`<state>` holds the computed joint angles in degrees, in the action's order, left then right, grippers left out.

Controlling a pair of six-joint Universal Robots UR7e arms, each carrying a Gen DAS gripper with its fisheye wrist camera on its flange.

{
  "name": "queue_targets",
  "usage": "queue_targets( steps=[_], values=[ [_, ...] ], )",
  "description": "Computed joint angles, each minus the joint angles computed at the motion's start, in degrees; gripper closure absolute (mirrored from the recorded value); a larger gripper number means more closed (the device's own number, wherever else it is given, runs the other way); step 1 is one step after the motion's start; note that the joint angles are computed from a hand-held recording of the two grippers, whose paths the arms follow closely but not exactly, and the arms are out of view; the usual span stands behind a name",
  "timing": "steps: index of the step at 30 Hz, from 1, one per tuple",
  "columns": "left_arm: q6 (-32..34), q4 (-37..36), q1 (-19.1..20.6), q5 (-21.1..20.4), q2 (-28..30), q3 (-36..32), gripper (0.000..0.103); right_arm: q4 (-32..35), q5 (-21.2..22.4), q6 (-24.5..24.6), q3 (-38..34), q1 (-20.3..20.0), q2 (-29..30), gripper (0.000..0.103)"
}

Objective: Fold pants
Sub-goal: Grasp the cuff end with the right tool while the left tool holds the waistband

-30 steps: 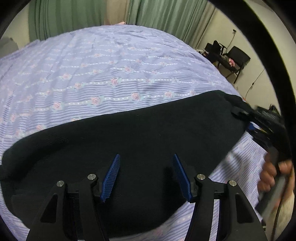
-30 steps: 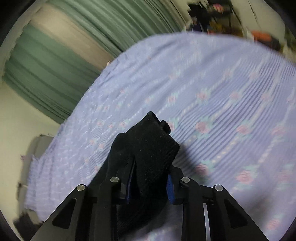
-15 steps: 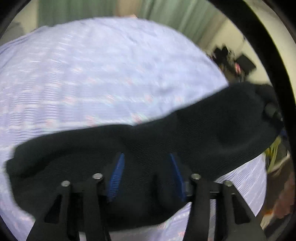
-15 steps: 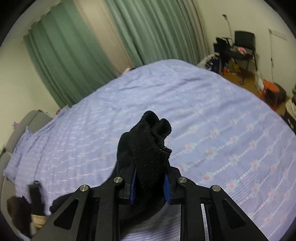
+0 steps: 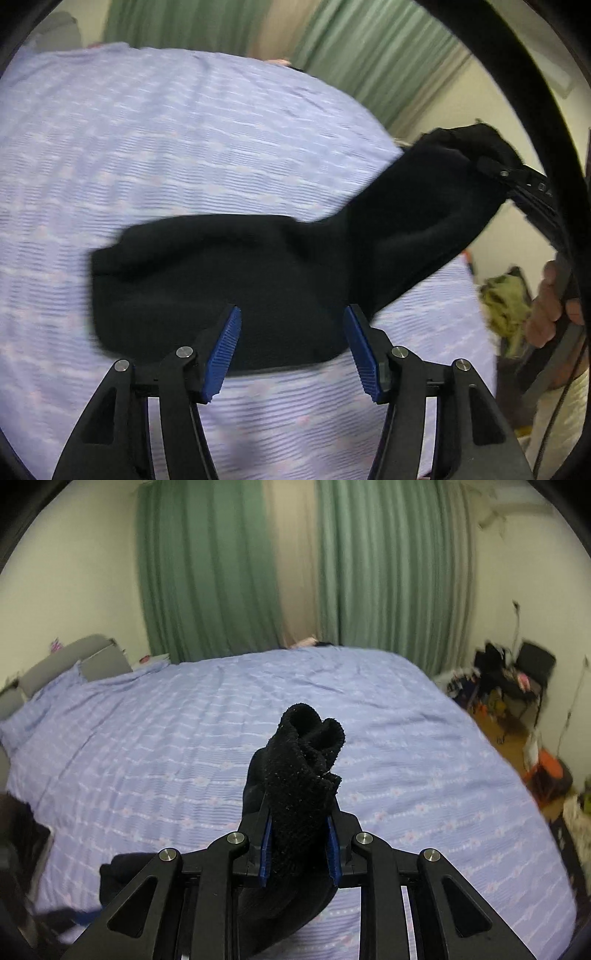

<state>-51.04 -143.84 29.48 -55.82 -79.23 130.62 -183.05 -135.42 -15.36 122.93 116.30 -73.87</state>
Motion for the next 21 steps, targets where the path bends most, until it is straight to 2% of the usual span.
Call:
queue_targets(
  steps=[3,6,10,12,16,21],
  values=[
    [3.8,-9.0,2.1,-3.7,6.1,-1.9,0.056,2.7,1.0,4.6,1.1,-3.2,-3.4,0.079],
    [7.4,-14.0,4.0,-6.3,11.0,-4.4,0.061,4.6,3.4,8.6,2.4,-7.3,-6.6,0.079],
    [9.9,-16.1,6.0,-9.5,16.2,-6.9,0.07,4.8,5.8,10.3,4.0,-12.2,-8.7,0.079],
    [11.3,-17.3,7.9,-12.9,19.2,-9.0,0.077,4.9,6.9,11.1,4.5,-14.2,-9.2,0.08],
    [11.9,-17.7,9.9,-17.9,25.2,-11.4,0.078,5.2,8.9,12.0,5.2,-16.5,-9.8,0.08],
    [9.9,-18.1,12.6,-20.5,29.3,-14.0,0.078,6.2,8.8,11.9,5.8,-17.0,-9.8,0.081]
  ],
)
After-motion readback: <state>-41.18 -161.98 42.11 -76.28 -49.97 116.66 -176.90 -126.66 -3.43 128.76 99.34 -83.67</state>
